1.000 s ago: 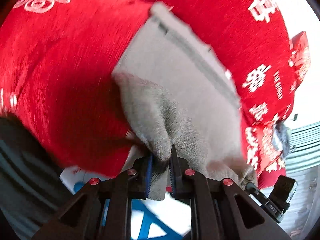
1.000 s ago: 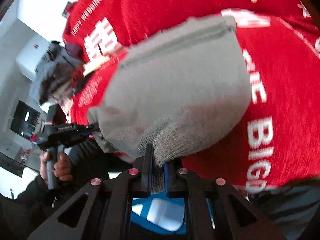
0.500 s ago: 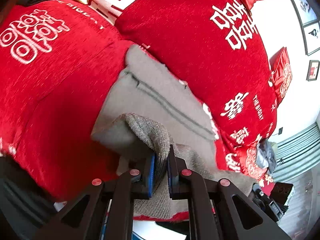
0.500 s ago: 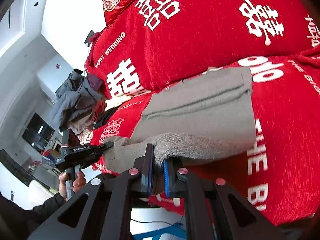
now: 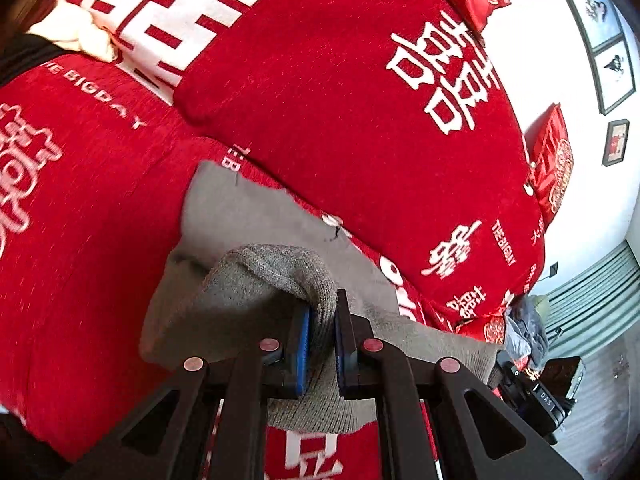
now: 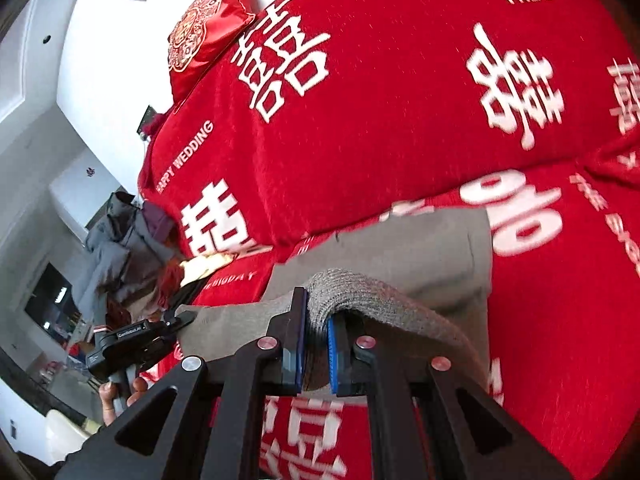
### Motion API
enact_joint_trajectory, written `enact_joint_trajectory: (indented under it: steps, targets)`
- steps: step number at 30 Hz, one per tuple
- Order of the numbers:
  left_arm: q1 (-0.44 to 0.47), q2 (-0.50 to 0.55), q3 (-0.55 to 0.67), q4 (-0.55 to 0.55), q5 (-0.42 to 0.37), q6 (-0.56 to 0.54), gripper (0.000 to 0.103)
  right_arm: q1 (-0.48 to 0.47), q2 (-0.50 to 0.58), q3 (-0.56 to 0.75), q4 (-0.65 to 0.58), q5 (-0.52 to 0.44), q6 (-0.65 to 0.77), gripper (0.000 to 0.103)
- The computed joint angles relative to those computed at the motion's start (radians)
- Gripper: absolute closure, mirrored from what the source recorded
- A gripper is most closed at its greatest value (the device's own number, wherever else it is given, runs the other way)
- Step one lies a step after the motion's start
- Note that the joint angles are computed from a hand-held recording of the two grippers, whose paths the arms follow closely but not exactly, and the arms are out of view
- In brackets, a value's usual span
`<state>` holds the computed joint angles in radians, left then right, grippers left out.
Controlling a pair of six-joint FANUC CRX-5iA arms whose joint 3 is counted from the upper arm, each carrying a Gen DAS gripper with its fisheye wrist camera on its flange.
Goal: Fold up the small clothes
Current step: 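Lift the hem and fold it toward the collar with both grippers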
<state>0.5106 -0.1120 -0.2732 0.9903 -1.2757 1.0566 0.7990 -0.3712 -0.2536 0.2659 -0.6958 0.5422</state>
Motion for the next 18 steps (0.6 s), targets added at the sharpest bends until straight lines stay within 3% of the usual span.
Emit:
enact_joint_trajectory:
  steps: [12, 18]
  targets:
    - [-0.182, 0.33, 0.334, -0.15, 0.138, 0.173, 0.092, -0.25, 0.413, 0.418, -0.278, -0.112, 0.299, 0.093]
    - [-0.226, 0.483, 0.456, -0.258, 0.136, 0.285, 0.091, -0.337, 0.614, 0.573, -0.367, -0.23, 0.359, 0.093]
